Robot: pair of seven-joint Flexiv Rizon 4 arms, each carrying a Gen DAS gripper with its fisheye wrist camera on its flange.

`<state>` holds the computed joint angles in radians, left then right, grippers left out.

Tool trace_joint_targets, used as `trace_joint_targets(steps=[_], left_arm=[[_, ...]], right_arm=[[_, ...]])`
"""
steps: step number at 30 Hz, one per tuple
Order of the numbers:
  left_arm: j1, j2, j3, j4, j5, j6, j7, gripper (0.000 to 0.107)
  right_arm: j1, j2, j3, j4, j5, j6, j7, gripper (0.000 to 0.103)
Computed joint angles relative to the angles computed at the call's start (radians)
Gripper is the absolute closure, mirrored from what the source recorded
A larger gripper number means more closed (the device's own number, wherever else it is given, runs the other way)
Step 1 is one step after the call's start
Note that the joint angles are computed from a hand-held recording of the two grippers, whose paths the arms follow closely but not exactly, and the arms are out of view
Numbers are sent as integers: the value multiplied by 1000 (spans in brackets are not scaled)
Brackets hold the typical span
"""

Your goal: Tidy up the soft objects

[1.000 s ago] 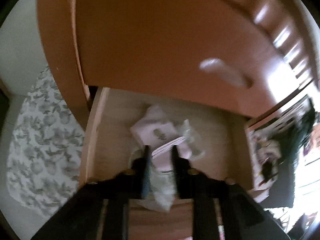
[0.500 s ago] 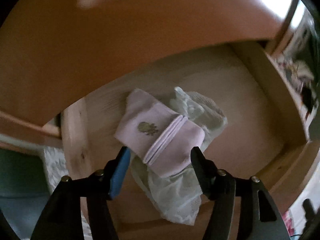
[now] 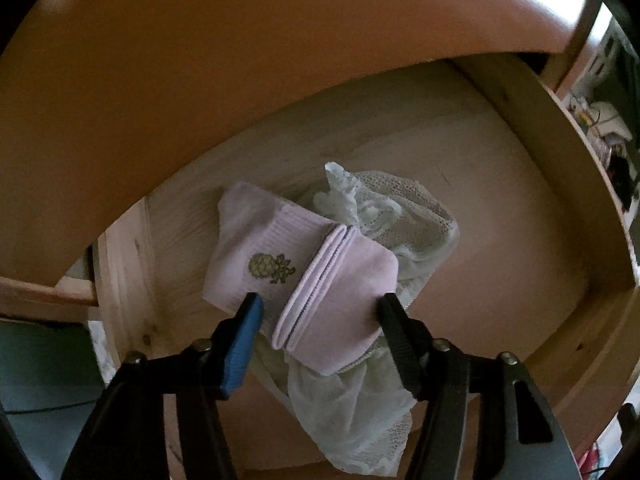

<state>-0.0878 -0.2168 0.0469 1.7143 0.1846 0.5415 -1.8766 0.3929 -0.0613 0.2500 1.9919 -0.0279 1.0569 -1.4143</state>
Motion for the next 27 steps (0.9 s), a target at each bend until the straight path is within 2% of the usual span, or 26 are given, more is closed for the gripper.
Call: trace_joint_targets(steps=[5,9,16,23,24,26,27], left_arm=[[22,50,9,69,-54,68,-6,76],[35,73,9,99,-75,101,-19,92],[33,82,-3,108,-65,104,-42,92],[4,45,-15,70,-9,81,-65,89],[-2,38,-19,47,-1,66,-69,83],[-13,38,-16,36,27,61,-75,48],[-16,38,-14,35,37,62,-75,46]], right_arm=[[0,0,1,0,3,-1,-6,0],[2,1,2,1,3,-4,-10,0],[3,2,2,0,2,-9,-10,0],[5,-2,2,-1,-1,-17,-7,0],[5,-2,2,-1,1,-19,-7,0],[5,-3,2,-2,2,-20,-8,0],[4,-3,2,-1,1,-20,-8,0]])
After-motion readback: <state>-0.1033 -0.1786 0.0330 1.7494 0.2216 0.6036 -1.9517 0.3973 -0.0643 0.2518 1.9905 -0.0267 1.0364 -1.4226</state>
